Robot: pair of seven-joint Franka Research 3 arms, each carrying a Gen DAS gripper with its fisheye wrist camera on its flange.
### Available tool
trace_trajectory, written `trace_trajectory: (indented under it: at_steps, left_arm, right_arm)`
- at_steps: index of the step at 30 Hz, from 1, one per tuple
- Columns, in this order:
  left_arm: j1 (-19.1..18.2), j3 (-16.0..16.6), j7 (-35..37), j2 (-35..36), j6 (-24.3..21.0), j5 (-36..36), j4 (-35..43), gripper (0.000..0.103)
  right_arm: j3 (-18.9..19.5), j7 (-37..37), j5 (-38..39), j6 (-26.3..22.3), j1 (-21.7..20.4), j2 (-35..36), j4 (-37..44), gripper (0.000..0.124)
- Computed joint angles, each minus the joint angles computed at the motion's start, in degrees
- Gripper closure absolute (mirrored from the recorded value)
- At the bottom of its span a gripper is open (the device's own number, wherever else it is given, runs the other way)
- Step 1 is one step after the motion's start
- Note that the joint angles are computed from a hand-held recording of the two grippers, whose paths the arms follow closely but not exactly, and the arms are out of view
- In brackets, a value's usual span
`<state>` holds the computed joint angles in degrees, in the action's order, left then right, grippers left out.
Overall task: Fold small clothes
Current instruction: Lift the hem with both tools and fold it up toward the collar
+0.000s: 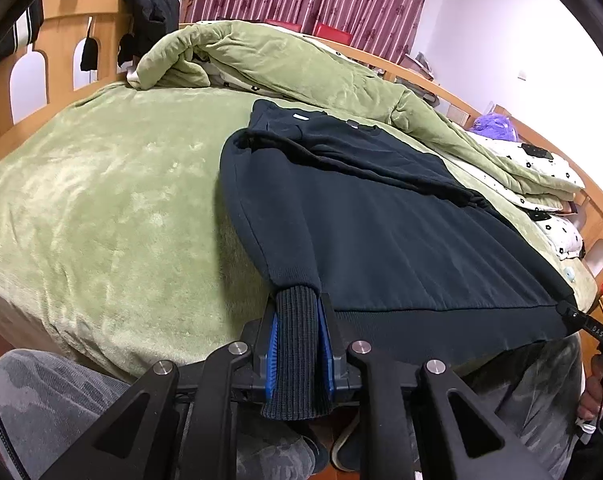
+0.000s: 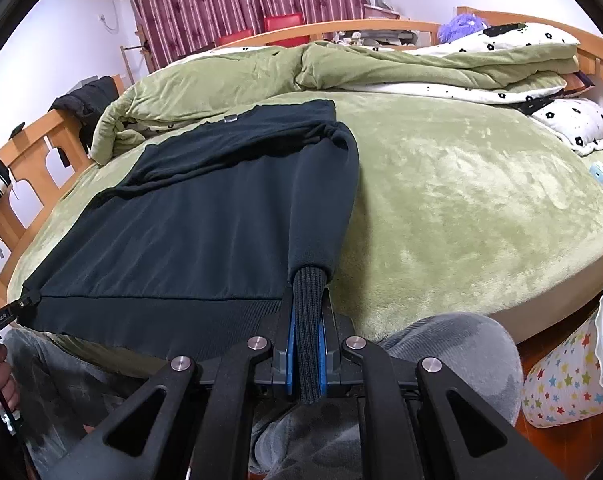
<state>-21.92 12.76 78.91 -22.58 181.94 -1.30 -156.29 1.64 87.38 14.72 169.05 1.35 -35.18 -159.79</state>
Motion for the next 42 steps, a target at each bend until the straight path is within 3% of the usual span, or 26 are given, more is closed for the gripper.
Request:
trace_trajectory:
  at_steps: [2, 6, 11, 18, 22, 25, 33, 42]
  left_arm:
    - [1.14, -1.27, -0.6, -0.11, -0.41, 0.14, 0.5, 0.085]
    - [8.78, -8.68, -3.53, 0.16, -1.07, 3.0, 2.48, 0.085]
    - [14.42, -13.86, -6.92, 1.25, -1.87, 6.79, 6.89, 0.085]
    - [24.93, -22.24, -14.57, 7.25, -3.2, 15.5, 17.54, 0.085]
    - [29.17, -25.17, -20.52, 11.77, -4.68, 22.75, 24.17, 0.085]
    - [29.32, -24.9, -24.13, 15.97, -6.72, 26.65, 29.64, 0.085]
    - [23.38, -19.74, -26.16, 29.14, -12.41, 28.05, 45.97, 0.085]
    - [21.52, -19.08, -18.37, 43.5, -18.75, 20.86, 64.24, 0.085]
  right_arm:
    - [0.06, 0.17, -0.03, -0.26, 0.0, -0.08, 0.66, 0.116]
    - [0.46, 0.75, -0.04, -0.68, -0.16, -0.62, 1.98, 0.116]
    - [-0.14, 1.1, 0.02, -1.29, 0.0, 1.06, 6.23, 0.116]
    - [-0.32, 2.73, 0.1, -0.42, -0.2, 7.8, 15.82, 0.116]
    - [0.26, 4.09, -0.83, 0.16, -0.81, 13.96, 22.89, 0.116]
    - [0.8, 5.67, -2.62, 0.4, -1.44, 19.23, 28.39, 0.116]
    - [-0.96, 12.47, -8.56, -1.75, -0.33, 34.02, 44.44, 0.116]
    - [-4.69, 13.11, -6.95, -9.78, 2.52, 50.32, 64.99, 0.116]
